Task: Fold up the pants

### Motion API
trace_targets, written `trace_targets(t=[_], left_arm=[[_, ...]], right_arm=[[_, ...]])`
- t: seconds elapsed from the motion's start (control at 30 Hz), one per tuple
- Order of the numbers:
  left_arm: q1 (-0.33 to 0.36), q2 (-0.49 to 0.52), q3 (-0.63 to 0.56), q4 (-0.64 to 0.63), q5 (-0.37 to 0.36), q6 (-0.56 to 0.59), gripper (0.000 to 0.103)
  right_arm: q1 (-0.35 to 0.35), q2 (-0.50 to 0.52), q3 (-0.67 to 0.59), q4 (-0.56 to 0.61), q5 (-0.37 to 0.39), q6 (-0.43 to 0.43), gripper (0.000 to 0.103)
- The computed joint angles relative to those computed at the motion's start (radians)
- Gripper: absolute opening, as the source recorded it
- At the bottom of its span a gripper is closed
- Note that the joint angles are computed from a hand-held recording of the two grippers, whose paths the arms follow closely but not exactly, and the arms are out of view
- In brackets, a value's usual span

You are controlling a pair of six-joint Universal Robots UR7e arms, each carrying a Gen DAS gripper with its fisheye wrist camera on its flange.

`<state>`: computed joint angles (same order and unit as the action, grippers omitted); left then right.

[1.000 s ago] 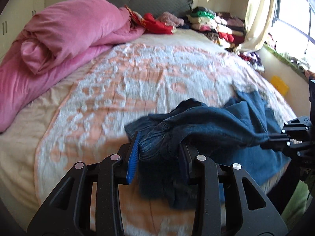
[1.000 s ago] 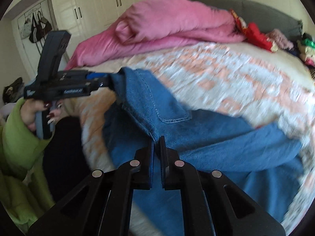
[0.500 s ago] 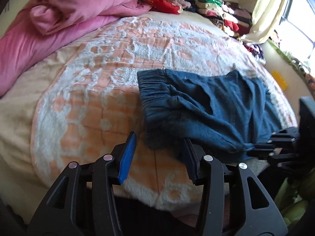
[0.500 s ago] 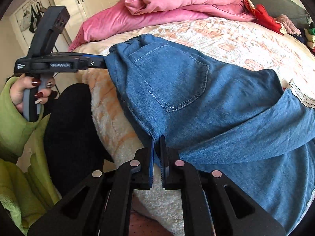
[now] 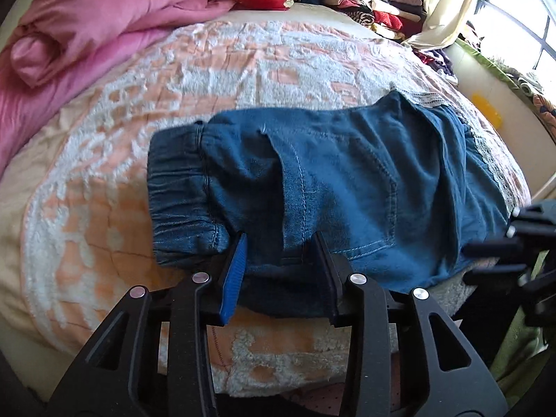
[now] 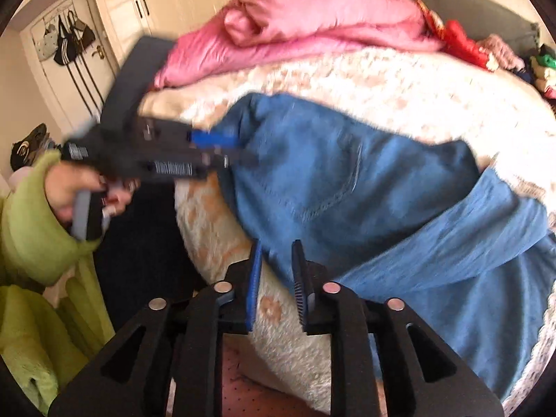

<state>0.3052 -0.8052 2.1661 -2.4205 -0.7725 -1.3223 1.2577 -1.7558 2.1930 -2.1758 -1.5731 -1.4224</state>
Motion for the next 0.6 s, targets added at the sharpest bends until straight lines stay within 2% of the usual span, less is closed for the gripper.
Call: trace_targets(t=[0.07,0.13,0.2,0.23,0.27,0.4,0.47,0.6], left_arm=[[-0.003,-0.001,0.008,-0.007,0.000,-0.005,0.030],[-0.004,-0.004,0.013,-0.011,0.003,-0.001,0.030],[-0.005,-0.008,0.017,-0.019,0.003,-0.005,0.030],[-0.010,-0.009,0.015,-0.015,0.005,-0.012,0.030],[-0.016,-0.013,0.013,-0.004,0.009,-0.019,0.030],[-0.042,-0.027,-0.012,0.056,0.041,-0.033,0.030],[-0.050,-0.029,-0.026,0.072,0.058,-0.034,0.031],[-0.059,-0.015,-0.066,0.048,0.085,0.024,0.042]], right_arm=[[0.009,0.025,0.007,-0.043,-0.019,0.029,0.027],[0.023,0.063,0.020,-0.095,-0.078,0.062,0.027],[0.030,0.119,0.033,-0.155,-0.170,0.114,0.027],[0.031,0.122,0.029,-0.147,-0.174,0.130,0.027],[0.027,0.120,0.021,-0.128,-0.161,0.135,0.027],[0.021,0.075,-0.033,-0.065,-0.056,0.139,0.045],[0.024,0.074,-0.061,-0.076,-0.025,0.160,0.045],[0.022,0.113,-0.129,-0.162,-0.005,0.230,0.051]])
